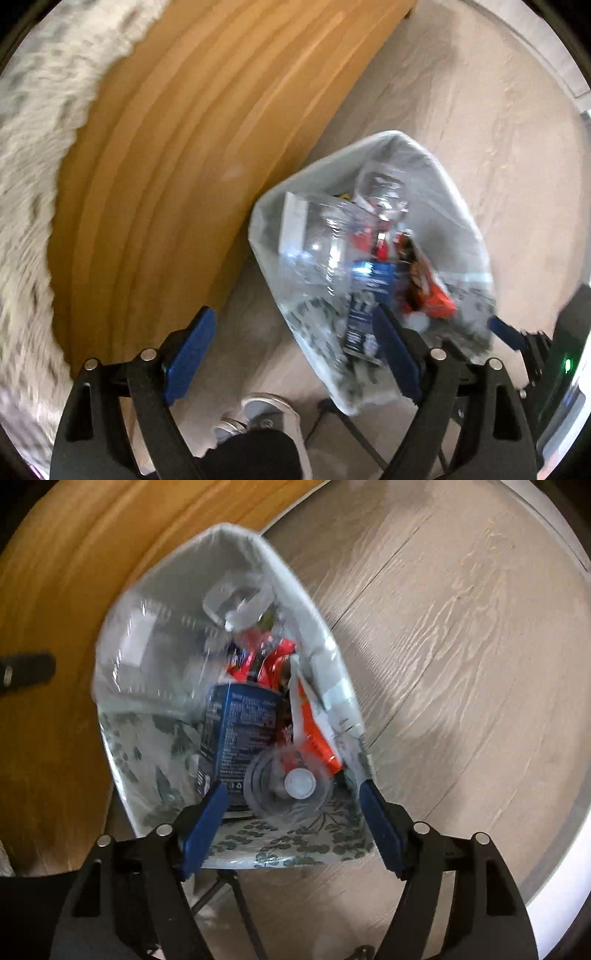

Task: Collect trash
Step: 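Open the right tool over the wastebasket while the left tool opens to drop the container, then move both tools back toward the milk carton and pink cloth on the bed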

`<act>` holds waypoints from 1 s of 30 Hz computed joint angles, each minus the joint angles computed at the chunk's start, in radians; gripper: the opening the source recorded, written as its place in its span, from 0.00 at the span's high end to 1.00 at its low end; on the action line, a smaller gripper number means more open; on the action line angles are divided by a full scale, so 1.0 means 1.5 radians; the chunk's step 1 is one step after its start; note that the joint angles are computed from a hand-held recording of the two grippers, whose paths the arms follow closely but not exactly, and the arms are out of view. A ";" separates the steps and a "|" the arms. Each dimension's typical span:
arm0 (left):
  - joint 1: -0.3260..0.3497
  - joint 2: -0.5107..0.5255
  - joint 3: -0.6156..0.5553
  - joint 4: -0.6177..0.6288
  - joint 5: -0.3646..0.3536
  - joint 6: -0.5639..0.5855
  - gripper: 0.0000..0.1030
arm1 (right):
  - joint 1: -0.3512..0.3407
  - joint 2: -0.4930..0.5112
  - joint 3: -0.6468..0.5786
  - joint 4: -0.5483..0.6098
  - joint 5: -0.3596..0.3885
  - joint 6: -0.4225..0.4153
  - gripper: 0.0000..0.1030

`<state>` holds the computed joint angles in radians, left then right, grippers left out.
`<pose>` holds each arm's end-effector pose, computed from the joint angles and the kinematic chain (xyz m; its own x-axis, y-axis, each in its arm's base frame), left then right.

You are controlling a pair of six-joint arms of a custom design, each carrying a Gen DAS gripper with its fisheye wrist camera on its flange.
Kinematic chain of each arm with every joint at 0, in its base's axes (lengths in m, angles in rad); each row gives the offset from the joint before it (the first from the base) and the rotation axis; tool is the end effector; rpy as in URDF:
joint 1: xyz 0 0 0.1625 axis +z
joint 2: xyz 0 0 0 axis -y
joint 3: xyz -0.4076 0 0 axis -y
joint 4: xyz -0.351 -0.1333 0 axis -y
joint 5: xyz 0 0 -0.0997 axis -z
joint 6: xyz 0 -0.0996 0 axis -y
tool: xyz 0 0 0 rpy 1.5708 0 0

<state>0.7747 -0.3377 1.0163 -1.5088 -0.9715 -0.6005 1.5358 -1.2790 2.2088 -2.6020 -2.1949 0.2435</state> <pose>-0.3505 -0.6082 -0.0508 -0.5502 0.4148 -0.7247 0.2625 0.9098 0.3214 0.0598 -0.4369 0.2012 -0.7767 0.3246 0.5398 0.2288 0.9438 -0.2384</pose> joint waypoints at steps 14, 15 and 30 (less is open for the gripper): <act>-0.076 -0.213 0.190 -0.211 -0.111 0.012 0.19 | 0.126 -0.076 -0.074 0.130 -0.123 0.029 0.31; -0.080 -0.236 0.202 -0.228 -0.113 0.009 0.19 | 0.143 -0.075 -0.089 0.141 -0.135 0.031 0.31; -0.096 -0.663 0.388 -0.365 0.179 -0.030 0.07 | 0.401 0.126 -0.394 0.173 -0.184 -0.015 0.26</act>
